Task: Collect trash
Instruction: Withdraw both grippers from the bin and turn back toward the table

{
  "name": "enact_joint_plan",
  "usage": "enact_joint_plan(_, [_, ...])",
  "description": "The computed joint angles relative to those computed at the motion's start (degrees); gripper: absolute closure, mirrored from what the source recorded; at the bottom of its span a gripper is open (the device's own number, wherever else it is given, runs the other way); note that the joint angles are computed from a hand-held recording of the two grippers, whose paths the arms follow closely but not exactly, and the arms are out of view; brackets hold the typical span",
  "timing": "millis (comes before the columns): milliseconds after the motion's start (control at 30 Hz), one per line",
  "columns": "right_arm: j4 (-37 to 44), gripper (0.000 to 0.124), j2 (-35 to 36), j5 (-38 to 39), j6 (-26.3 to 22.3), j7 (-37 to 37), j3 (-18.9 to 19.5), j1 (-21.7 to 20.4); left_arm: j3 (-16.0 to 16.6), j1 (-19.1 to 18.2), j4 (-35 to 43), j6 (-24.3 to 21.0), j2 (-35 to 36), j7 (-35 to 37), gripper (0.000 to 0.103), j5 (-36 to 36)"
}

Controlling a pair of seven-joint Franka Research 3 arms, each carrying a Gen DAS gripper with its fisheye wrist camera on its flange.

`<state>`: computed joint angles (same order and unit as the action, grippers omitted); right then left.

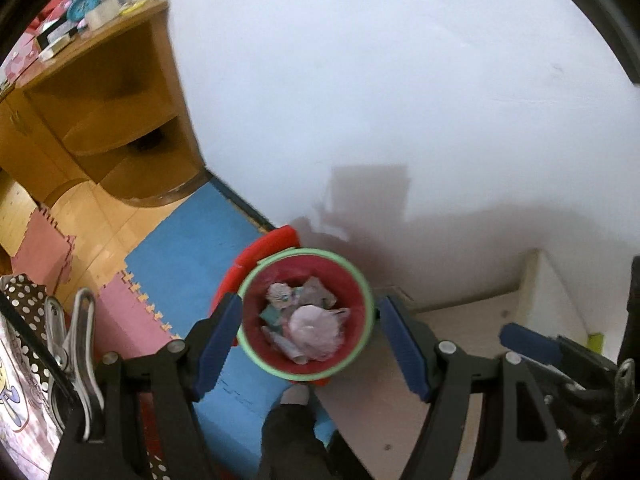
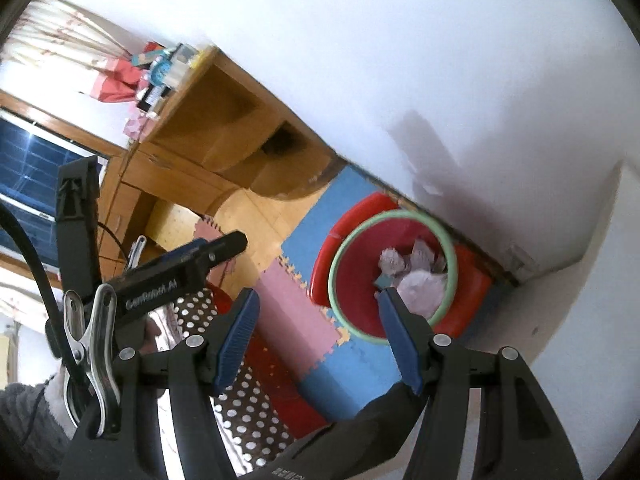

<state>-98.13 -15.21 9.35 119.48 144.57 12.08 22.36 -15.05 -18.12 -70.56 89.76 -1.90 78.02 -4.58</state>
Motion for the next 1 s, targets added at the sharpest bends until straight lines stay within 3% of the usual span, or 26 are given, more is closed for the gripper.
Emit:
enact_joint_plan(633, [-5.33, 0.060, -20.66, -2.74, -12.32, 0.33, 2.15, -6.33, -7.54, -13.49, 15.23, -2.82, 4.58, -4.68, 0.028, 7.92])
enact_joint_plan(1000, [-8.96, 0.060, -33.33, -1.58, -21.37, 2.13, 3.01, -11.80, -10.88, -26.11, 19.98, -0.41, 8.98, -6.79, 0.028, 16.01])
